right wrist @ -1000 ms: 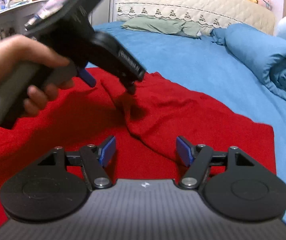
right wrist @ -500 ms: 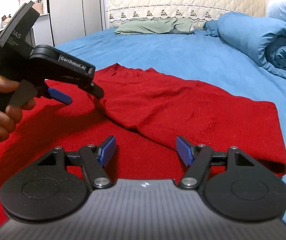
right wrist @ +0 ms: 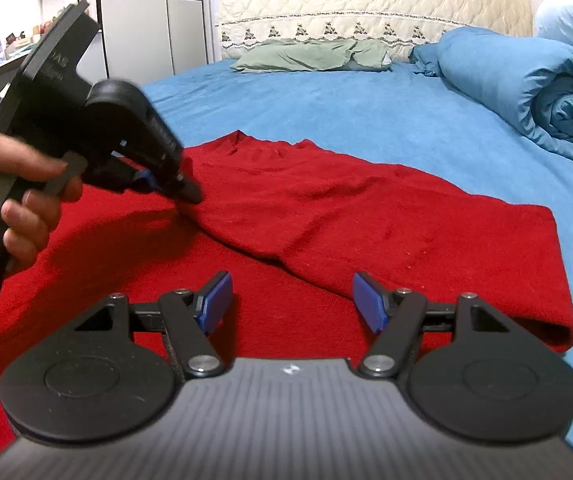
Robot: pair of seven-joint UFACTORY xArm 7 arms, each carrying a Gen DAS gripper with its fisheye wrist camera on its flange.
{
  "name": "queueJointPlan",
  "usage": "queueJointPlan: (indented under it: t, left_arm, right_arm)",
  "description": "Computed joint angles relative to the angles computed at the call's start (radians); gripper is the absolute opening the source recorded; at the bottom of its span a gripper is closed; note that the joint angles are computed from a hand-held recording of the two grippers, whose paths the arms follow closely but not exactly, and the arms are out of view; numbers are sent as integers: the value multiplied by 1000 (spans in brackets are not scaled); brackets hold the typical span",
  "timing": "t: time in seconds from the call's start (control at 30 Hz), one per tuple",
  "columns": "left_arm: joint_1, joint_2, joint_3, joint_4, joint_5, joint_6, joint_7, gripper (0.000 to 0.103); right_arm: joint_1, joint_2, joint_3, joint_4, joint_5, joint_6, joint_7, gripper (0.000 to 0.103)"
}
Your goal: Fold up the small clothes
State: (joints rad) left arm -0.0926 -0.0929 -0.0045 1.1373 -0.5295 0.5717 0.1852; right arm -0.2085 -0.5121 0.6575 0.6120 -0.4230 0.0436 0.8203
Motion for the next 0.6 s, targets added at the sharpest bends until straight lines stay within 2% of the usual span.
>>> queueJointPlan:
  t: [0.1,0.2,0.3,0.4,0.5,0.6]
  left_arm:
    - [-9,-14,2,33,-36,-36,54,3]
    - [-13,-48,13,54,-63,-101,118,4]
    - [-11,-104,37,12,-43,-220,169,4]
    - [-4,-146,80,-62,-20,-296,214,4]
    - [17,-145,119,-128,7,-298,200,4]
    - [30,-136,147,-180,-20,-289,184,4]
  right_arm:
    - [27,-3,-15,3,8,15,-4,91]
    - [37,-7,-12,15,2,43,2,93]
    - [42,-5,-14,26,-15,67,11,93]
    - [55,6,-26,33,-23,90,30,93]
    - [79,18,-48,34,-33,120,50,93]
    - [109,3,-73,28,-53,155,62,93]
